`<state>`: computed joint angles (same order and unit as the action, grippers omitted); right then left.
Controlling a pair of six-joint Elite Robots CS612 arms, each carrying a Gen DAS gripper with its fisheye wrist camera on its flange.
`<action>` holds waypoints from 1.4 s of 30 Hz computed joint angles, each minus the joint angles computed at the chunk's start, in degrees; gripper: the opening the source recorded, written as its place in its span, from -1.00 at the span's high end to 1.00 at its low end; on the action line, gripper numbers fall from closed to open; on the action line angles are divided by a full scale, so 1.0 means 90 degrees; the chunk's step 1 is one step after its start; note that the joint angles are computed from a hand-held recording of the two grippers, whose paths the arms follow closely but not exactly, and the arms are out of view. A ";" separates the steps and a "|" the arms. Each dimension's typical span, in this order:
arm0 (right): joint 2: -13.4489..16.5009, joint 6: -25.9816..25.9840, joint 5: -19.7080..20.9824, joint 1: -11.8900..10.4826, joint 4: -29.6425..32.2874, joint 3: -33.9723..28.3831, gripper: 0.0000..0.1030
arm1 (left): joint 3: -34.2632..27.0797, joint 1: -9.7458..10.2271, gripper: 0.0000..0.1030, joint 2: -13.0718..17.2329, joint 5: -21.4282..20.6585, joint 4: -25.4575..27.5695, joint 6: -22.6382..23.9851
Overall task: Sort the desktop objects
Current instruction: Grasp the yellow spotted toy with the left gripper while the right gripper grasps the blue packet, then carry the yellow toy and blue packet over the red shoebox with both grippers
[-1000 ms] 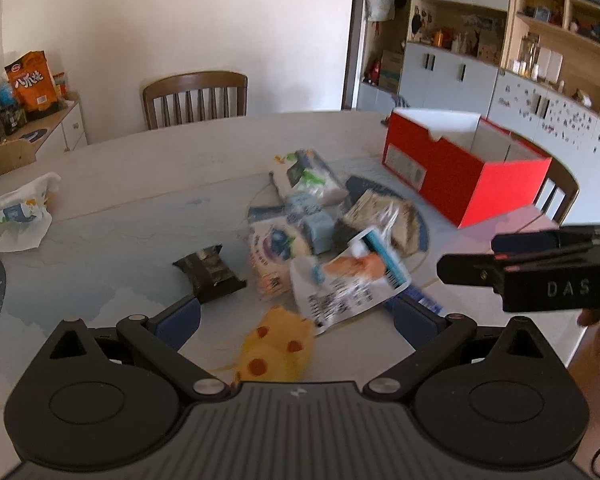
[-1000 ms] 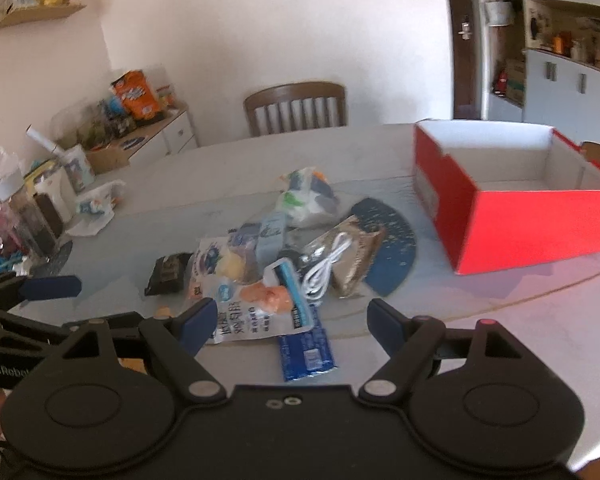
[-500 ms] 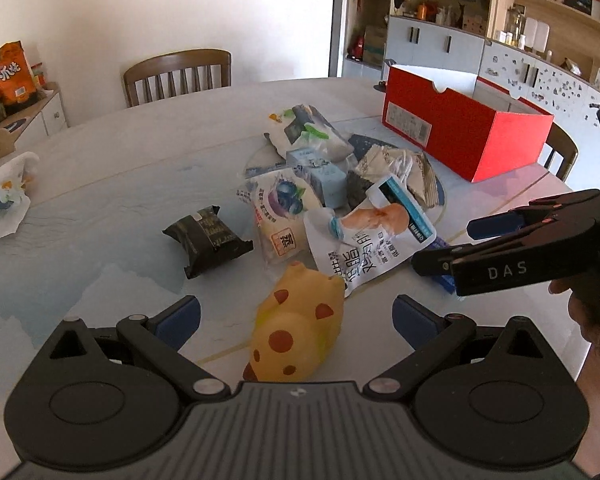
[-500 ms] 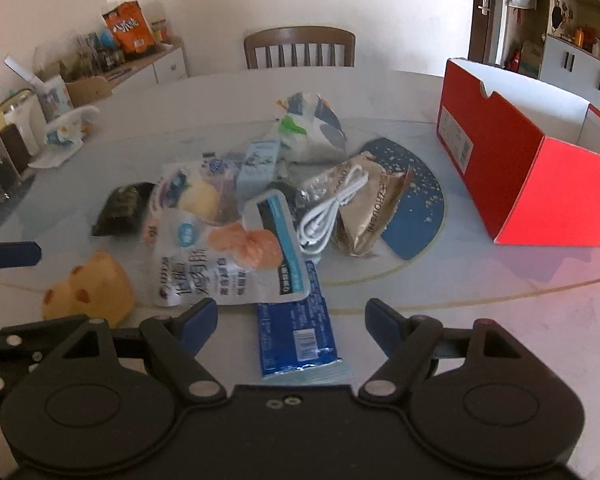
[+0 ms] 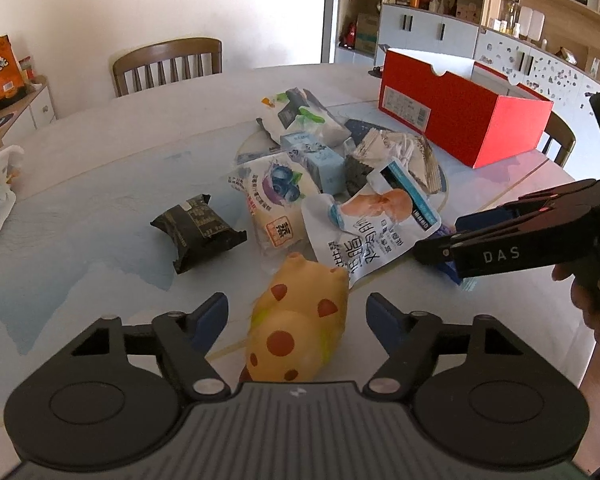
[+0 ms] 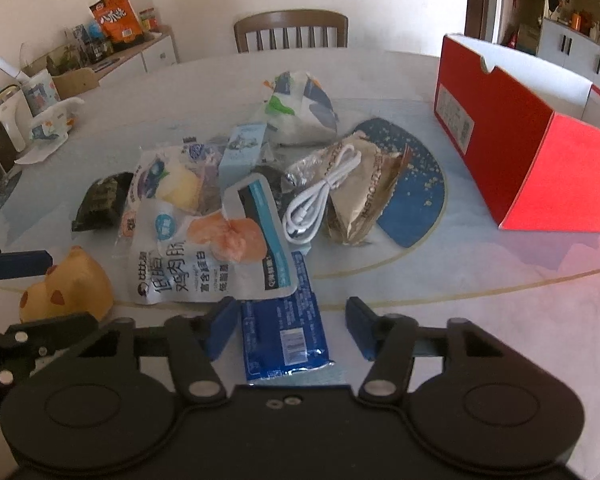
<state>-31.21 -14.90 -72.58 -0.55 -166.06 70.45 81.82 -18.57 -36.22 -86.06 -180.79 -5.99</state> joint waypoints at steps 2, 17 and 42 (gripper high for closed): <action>0.0010 -0.0019 -0.0020 0.0000 -0.0031 -0.0003 -0.13 | 0.0003 0.0009 -0.29 -0.0001 -0.0031 0.0030 -0.0014; -0.0112 -0.0317 -0.0326 0.0029 0.0029 0.0142 0.25 | -0.0012 0.0069 0.08 -0.0014 -0.0279 0.0118 0.0004; -0.0757 0.0877 -0.0611 -0.0042 -0.0803 0.1050 0.29 | -0.0024 0.0240 0.11 -0.0258 -0.1149 0.0046 0.0327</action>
<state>-38.03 -7.01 -78.07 -0.93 -173.29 79.89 81.61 -16.41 -38.55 -96.40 -180.38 -3.05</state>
